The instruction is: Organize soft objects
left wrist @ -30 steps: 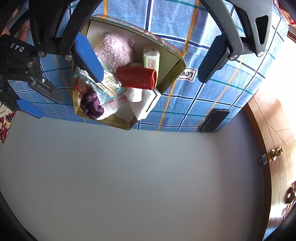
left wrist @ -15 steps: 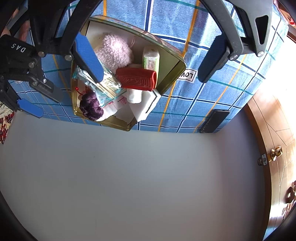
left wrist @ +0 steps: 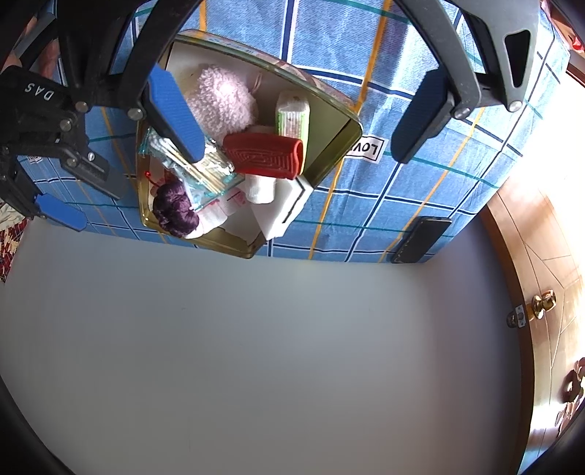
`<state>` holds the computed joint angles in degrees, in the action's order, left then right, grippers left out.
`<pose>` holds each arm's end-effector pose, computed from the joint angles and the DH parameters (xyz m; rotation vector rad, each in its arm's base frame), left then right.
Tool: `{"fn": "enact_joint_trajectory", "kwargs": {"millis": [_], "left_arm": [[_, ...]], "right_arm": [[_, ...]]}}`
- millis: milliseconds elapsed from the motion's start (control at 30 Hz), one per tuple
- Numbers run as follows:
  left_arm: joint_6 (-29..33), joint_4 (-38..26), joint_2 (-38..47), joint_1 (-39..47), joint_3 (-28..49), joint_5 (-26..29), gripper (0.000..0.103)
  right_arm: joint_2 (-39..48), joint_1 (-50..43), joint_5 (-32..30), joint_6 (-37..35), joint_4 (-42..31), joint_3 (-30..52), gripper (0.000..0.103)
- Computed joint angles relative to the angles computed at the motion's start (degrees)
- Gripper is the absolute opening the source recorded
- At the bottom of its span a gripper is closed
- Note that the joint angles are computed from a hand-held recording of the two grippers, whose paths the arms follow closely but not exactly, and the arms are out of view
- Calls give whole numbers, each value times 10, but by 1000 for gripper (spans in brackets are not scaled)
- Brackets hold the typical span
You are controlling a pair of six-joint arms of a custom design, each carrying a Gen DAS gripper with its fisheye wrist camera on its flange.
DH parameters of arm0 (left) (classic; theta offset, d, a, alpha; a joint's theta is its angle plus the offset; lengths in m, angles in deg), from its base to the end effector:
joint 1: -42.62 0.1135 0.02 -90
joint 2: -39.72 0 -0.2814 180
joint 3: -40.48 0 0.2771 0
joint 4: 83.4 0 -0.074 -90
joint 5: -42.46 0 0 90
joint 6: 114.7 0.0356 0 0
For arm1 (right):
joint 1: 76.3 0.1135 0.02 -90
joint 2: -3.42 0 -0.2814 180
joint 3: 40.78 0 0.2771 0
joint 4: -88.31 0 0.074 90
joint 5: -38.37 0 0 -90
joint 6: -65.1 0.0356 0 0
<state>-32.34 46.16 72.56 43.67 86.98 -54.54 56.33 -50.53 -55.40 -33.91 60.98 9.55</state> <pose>0.1403 0.0069 0.2661 -0.2346 2.1956 0.0712 0.1989 0.0986 0.2709 -0.6660 1.9927 0.2455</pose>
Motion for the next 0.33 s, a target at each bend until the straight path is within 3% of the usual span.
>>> {"fn": "enact_joint_trajectory", "kwargs": {"millis": [333], "left_arm": [[7, 0, -5, 19, -8, 19, 103]], "right_arm": [[13, 15, 11, 4, 2, 1, 81]]}}
